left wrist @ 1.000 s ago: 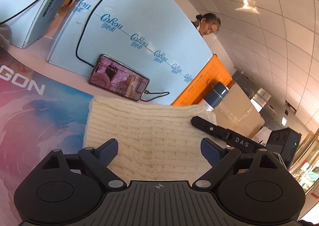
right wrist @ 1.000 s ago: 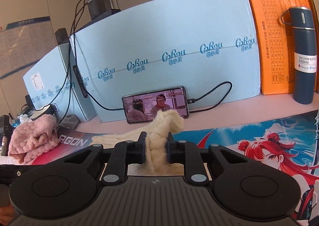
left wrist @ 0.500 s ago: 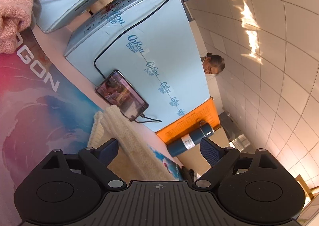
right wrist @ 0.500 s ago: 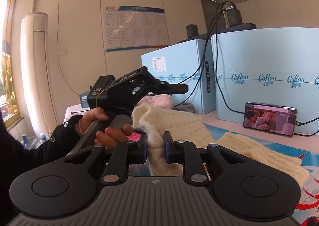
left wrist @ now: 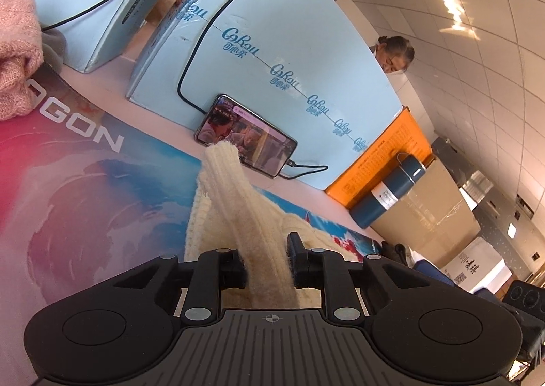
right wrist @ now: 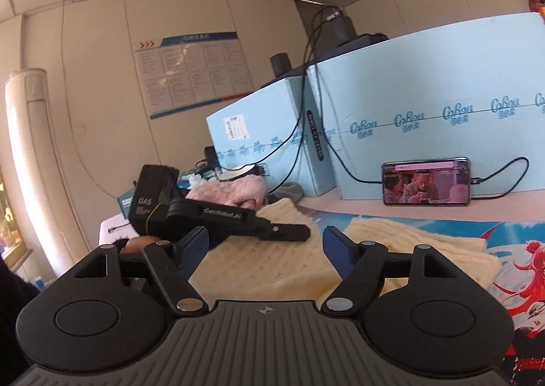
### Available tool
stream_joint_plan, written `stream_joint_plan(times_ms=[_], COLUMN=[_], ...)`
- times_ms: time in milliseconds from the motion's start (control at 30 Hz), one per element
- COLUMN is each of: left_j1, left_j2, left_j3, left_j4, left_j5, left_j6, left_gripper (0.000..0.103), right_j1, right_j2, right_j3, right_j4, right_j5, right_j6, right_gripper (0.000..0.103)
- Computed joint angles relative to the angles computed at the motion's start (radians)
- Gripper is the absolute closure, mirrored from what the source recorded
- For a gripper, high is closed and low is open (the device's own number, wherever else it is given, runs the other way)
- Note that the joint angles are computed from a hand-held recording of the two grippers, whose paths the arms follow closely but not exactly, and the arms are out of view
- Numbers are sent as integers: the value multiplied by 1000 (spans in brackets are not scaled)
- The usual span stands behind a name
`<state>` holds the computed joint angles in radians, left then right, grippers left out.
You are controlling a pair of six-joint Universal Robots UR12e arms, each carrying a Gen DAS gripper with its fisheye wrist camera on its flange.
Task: Fold clothes
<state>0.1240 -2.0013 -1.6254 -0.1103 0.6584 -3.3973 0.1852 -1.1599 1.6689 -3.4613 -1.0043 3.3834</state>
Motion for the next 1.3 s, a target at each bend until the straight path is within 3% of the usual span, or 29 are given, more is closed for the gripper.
stream_joint_plan(times_ms=[67,167,233,333,367,400,467,500,600,767,967,1033,1067,1133,1167,1233,1300], left_j1=[0,-2,-1,-3,-3,-3,-3,1,12,31,32,34,34,42,46,58,71], left_j2=[2,5,6,7,8,8,9,14,32,100,175,193,202,206,208,215,223], left_j3=[-3,-8,-12,-17,-20,-22,-28,-38,-73,-168,-246,-258,-264,-271,-275,-278,-288], left_j4=[2,10,21,40,50,62,85,98,136,137,12,-68,-111,-140,-154,-172,-107], left_j5=[2,10,11,22,25,26,29,24,11,10,20,5,-2,-28,-42,-60,-34], left_j6=[6,13,14,21,22,19,5,-14,-58,-49,37,95,126,145,154,187,189], left_gripper=[84,84,84,84,85,85,86,86,87,87,87,87,87,85,83,72,40], right_j1=[-3,18,36,46,48,52,59,62,65,71,74,74,75,81,85,92,99], right_j2=[8,2,8,20,22,22,23,23,25,46,96,101,100,91,85,68,41], right_j3=[-7,-29,-56,-75,-75,-74,-74,-74,-70,-115,-194,-199,-195,-182,-173,-146,-105], right_j4=[-5,166,291,390,395,391,387,385,346,363,414,411,400,370,354,305,240], right_j5=[-111,-347,-464,-480,-469,-468,-466,-465,-470,-528,-572,-565,-569,-605,-625,-657,-668], right_j6=[99,152,160,167,155,129,99,83,60,-11,-68,-70,-65,-59,-61,-85,-126], right_gripper=[22,22,23,32,44,64,80,86,88,88,88,86,82,63,54,49,42])
